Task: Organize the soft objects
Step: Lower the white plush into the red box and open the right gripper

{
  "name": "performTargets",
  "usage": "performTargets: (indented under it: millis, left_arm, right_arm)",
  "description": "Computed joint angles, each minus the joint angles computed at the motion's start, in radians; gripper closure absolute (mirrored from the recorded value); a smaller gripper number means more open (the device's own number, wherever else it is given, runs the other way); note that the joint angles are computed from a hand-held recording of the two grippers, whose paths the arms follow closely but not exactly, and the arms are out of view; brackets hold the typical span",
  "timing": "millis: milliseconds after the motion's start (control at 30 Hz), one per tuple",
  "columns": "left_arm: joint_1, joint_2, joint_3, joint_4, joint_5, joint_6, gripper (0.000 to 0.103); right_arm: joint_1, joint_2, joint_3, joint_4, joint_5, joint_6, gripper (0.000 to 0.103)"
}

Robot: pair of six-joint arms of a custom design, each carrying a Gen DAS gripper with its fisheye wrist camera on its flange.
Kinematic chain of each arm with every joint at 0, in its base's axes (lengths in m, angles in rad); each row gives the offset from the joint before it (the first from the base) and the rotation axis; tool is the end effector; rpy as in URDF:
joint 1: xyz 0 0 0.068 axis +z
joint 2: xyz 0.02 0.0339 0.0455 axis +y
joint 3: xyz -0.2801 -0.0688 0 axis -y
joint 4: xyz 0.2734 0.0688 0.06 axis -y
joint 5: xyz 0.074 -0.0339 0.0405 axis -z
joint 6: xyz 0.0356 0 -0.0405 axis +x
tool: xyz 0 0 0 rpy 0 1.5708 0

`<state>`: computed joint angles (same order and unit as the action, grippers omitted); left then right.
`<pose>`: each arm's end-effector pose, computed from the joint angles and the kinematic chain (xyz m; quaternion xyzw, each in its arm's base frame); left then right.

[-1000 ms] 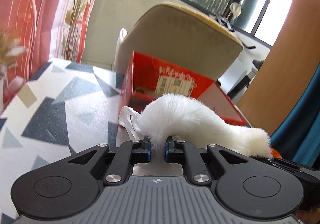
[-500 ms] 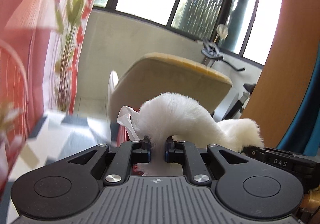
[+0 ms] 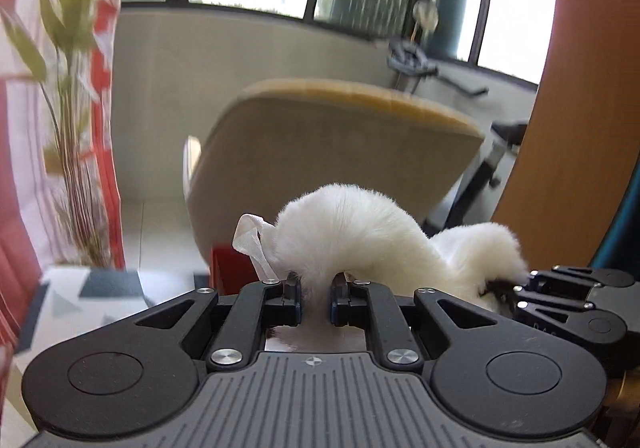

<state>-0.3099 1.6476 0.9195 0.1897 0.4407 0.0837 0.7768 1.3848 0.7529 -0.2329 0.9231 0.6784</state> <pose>0.3541 -0.1293 0.2012 0.2717 0.8112 -0.2432 0.4571 0.2240 0.1804 0.2030 0.1125 0.8467 -0.1062 0.5091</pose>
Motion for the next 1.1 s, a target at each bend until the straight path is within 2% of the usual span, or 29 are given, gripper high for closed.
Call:
performTargets:
  millis: [267, 533, 633, 800, 967, 1033, 1100]
  left_arm:
    - [-0.044, 0.13, 0.054, -0.094, -0.048, 0.082, 0.089]
    - [-0.055, 0.198, 0.154, -0.23, -0.092, 0.135, 0.089]
    - [-0.056, 0.203, 0.167, -0.251, -0.107, 0.139, 0.088]
    - [-0.044, 0.199, 0.173, -0.245, -0.102, 0.141, 0.08]
    - [-0.032, 0.162, 0.147, -0.214, -0.094, 0.137, 0.051]
    - [-0.022, 0.142, 0.129, -0.194, -0.079, 0.122, 0.043]
    - [-0.01, 0.121, 0.112, -0.182, -0.06, 0.107, 0.037]
  right_arm:
    - [-0.076, 0.122, -0.027, -0.005, -0.142, 0.086, 0.092]
    - [-0.093, 0.152, -0.007, -0.031, -0.19, 0.079, 0.091]
    - [-0.098, 0.159, -0.004, -0.04, -0.202, 0.08, 0.084]
    - [-0.105, 0.13, -0.015, -0.053, -0.198, 0.081, 0.081]
    - [-0.105, 0.08, -0.031, -0.065, -0.183, 0.101, 0.08]
    - [-0.094, 0.056, -0.043, -0.063, -0.176, 0.121, 0.078]
    - [-0.076, 0.032, -0.059, -0.049, -0.169, 0.133, 0.072]
